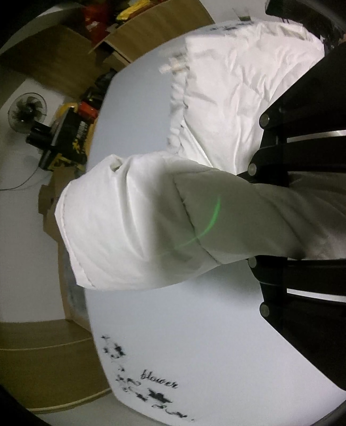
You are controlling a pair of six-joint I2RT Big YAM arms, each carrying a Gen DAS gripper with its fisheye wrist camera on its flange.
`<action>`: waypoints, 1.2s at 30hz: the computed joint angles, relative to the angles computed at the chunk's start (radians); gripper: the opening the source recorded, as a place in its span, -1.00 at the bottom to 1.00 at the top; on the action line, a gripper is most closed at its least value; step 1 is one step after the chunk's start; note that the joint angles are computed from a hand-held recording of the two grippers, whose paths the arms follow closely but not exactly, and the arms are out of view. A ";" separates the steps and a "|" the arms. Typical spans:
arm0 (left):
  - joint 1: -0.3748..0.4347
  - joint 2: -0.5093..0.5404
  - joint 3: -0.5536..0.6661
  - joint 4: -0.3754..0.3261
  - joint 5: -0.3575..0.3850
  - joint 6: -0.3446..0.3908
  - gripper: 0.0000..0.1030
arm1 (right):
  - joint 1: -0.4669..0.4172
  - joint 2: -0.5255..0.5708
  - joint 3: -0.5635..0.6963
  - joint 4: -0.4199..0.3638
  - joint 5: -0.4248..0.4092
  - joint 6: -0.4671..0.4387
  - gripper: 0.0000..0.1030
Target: Fold large clothes
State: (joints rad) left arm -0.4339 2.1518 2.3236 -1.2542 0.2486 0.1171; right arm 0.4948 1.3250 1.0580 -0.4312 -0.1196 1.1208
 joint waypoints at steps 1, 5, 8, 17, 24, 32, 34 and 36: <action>-0.001 -0.013 -0.038 0.032 -0.004 0.003 -0.55 | -0.001 0.010 0.001 0.004 -0.004 -0.002 -0.31; -0.002 -0.039 -0.127 0.125 -0.031 -0.001 -0.36 | -0.021 0.045 -0.005 0.031 -0.005 0.044 0.18; 0.011 -0.034 -0.110 0.094 -0.025 0.005 -0.05 | 0.004 0.052 -0.013 -0.006 0.030 0.141 0.89; 0.028 -0.521 -0.627 0.459 -0.304 -0.036 0.99 | 0.086 -0.096 0.141 -0.349 0.514 -0.004 0.91; -0.014 -1.032 -1.137 0.653 -0.401 -0.146 0.99 | 0.377 0.022 0.349 -0.587 0.939 -0.084 0.99; -0.122 -1.266 -1.311 0.533 -0.515 -0.256 0.99 | 0.551 0.152 0.420 -0.803 1.061 0.080 0.99; -0.156 -1.269 -1.304 0.478 -0.606 -0.272 0.99 | 0.571 0.168 0.465 -0.892 1.101 0.130 1.00; -0.165 -1.277 -1.299 0.442 -0.614 -0.280 0.99 | 0.586 0.167 0.492 -0.946 1.120 0.182 1.00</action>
